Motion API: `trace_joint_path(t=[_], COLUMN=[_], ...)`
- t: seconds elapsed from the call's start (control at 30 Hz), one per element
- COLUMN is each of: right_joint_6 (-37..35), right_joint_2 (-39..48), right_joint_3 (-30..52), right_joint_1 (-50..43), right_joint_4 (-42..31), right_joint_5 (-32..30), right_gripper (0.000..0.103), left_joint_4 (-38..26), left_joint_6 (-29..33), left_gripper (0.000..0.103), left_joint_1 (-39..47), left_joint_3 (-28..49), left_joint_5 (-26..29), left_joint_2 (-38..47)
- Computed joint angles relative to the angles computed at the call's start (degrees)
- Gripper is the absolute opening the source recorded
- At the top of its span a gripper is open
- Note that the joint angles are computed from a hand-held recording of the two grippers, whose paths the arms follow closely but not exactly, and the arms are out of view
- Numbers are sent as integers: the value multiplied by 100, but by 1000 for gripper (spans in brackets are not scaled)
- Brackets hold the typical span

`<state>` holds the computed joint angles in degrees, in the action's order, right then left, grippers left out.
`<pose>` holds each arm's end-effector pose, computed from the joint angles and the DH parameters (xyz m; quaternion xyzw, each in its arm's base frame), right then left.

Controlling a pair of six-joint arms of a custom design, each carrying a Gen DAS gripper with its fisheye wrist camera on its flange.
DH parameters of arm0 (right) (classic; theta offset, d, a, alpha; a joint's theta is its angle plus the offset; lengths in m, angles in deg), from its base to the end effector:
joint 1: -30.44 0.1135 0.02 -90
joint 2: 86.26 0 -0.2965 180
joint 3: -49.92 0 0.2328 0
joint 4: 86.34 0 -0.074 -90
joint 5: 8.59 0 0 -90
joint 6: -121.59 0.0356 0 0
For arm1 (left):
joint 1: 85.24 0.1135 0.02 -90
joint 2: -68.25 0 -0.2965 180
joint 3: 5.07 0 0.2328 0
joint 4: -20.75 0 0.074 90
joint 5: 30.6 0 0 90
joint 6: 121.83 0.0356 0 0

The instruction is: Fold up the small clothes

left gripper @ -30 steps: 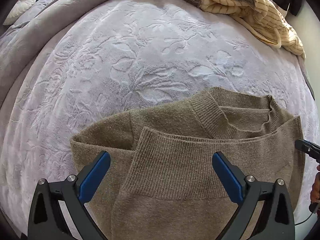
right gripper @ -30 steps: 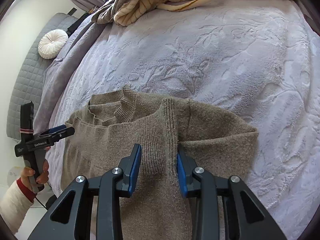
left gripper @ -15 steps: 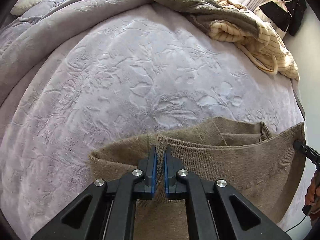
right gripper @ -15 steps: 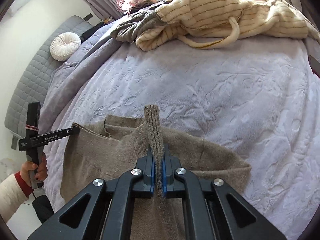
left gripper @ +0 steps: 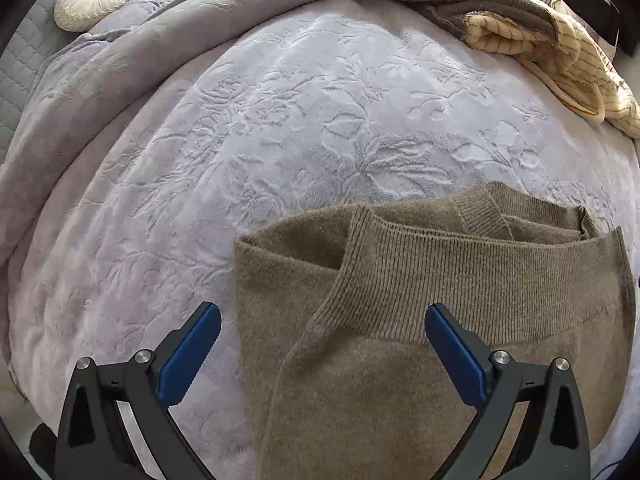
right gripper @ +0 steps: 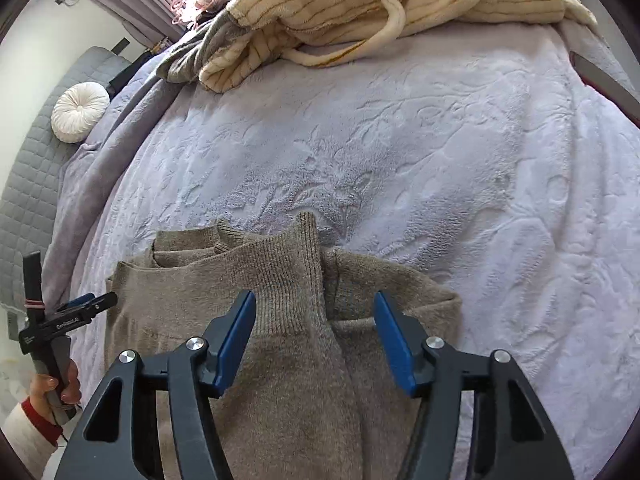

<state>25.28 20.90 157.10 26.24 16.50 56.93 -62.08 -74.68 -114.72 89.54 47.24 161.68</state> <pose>0.3641 -0.0119 0.2932 -0.0416 0.9705 0.1998 0.1283 0.2529 -0.1344 0.3066 -0.1231 0.9841 0.0426 0.1208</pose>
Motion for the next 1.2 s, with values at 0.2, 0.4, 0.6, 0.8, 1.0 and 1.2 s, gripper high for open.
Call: trace_joint_path(t=[0.2, 0.4, 0.6, 0.8, 1.0, 1.2], right_joint_6=[-142, -518, -1384, -1547, -543, 930], right_joint_2=[-716, -1436, -1862, -2145, -2376, -2792], right_joint_3=[-232, -1077, -2016, -3342, -4268, -4530], right_joint_1=[-321, -814, -2034, -3083, -3220, -2815], right_joint_4=[-532, -1211, -2339, -2606, -1570, -706], right_joint_5=[-353, -826, -1568, -1729, -2300, -2466], right_gripper=[65, 65, 65, 65, 65, 7], left_joint_4=[-715, -1012, -1001, -217, 656, 157], left_joint_6=[-594, -1294, -3247, -4963, -4311, -3025], left_gripper=[102, 102, 102, 102, 96, 16], left_joint_1=[-397, -579, -1063, -1573, -1008, -838], left_joint_3=[-53, -439, -1463, -2770, -3315, -2776], left_joint_5=[-20, 429, 1098, 1368, 1672, 1583], left_joint_2=[-632, -1266, -2919, -4349, -4293, -3841])
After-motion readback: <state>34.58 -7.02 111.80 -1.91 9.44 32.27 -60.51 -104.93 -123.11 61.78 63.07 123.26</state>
